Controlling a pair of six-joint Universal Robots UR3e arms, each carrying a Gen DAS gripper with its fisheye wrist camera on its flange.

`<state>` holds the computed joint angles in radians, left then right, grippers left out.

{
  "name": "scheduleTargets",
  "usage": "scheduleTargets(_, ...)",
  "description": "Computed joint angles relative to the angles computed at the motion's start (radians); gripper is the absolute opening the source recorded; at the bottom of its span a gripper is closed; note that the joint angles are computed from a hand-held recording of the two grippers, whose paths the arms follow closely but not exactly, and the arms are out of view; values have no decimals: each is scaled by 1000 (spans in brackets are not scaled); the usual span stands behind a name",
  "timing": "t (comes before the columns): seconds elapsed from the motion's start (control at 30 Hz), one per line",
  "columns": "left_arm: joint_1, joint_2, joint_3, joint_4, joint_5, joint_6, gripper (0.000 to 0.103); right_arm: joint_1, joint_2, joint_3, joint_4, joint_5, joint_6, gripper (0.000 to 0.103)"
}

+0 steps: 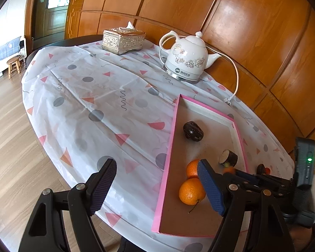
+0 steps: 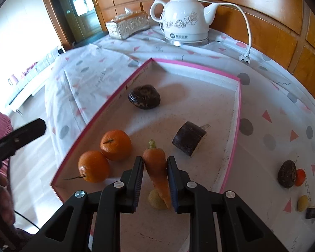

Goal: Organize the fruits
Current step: 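Carry the carrot with the right tool into the tray and release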

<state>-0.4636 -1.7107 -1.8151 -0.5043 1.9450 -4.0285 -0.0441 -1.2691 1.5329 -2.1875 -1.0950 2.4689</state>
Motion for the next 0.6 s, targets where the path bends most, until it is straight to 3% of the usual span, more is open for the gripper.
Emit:
scheduleTargets(0.2,-6,-12,14,-7,-4,8,80,18,3,22,-44,-29,-2,23)
scheduleTargets(0.6,-30,-27,49,-23,10,23,80,-42,-131,166,-113,18,-12,23)
